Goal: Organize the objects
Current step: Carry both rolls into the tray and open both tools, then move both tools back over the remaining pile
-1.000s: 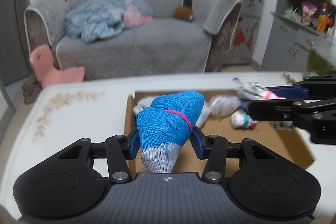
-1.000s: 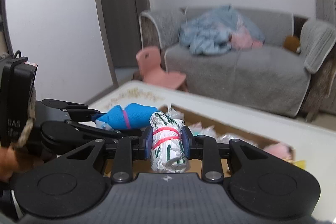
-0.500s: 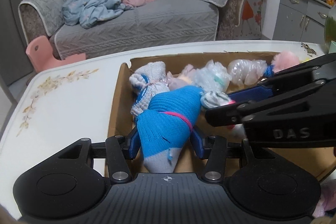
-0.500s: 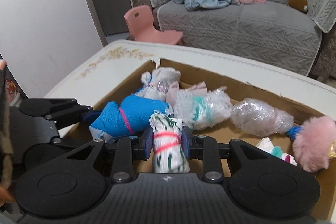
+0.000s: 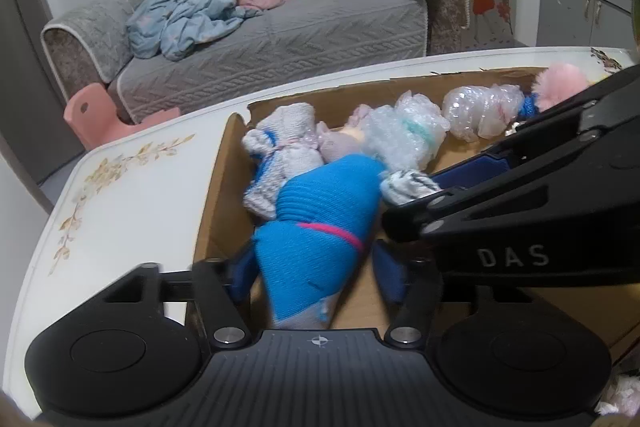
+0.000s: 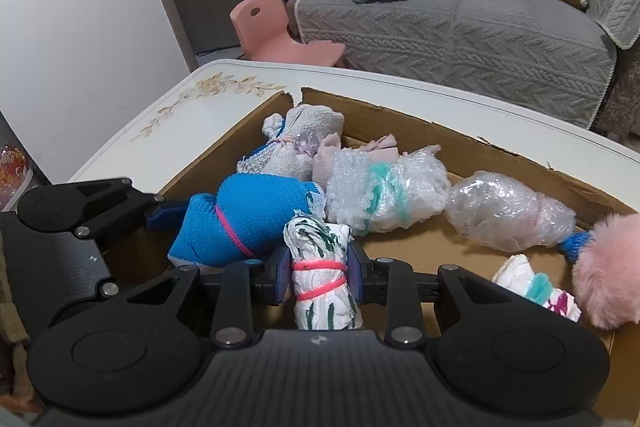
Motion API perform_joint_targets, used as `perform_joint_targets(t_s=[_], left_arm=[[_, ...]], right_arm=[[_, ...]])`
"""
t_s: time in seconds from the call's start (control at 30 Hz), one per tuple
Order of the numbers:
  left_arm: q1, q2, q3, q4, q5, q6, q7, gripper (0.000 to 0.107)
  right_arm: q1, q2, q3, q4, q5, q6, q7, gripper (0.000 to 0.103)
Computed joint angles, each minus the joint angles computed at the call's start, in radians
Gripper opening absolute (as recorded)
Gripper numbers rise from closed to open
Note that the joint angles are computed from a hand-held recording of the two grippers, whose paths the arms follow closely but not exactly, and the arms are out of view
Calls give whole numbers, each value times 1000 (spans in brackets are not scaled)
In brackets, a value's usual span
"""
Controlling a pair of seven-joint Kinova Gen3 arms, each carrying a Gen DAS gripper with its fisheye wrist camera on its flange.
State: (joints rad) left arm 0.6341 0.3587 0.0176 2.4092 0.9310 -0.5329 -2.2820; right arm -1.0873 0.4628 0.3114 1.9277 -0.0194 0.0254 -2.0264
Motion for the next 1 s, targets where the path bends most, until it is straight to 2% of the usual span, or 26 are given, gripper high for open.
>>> perform_joint_targets(t_s=[0.07,0.13,0.17,0.23,0.3,0.37,0.6,0.83,1.0], left_arm=[[12,2,-4,-5,24,-4,-19,73],[5,-4,-1,-10,28,13,-28,82],[1,-9,1,-12,31,26,-36,85],[36,-5,-10,-18,83,10,-88,90],[34,-7,-1,-20,104,8,-109,92],[21,-14,6,-21,105,18,-112,93],[26,-29,22,-20,168,2,-177,95],[33,-64,62,-27,318,-24,-316,99],[19,-89,106,-27,404,-63,-363,103]], right_arm=[[-12,3,13,-5,0,8,-2,29],[-23,3,25,-7,2,15,-9,30],[-21,2,22,-11,4,25,-11,33],[-67,5,71,-15,21,41,-27,40],[-115,9,122,-21,62,63,-63,45],[-102,-1,109,-17,71,64,-71,52],[-103,-15,104,-23,154,92,-142,56],[-118,-35,108,-30,240,132,-230,63],[-159,-46,136,-35,310,154,-310,69]])
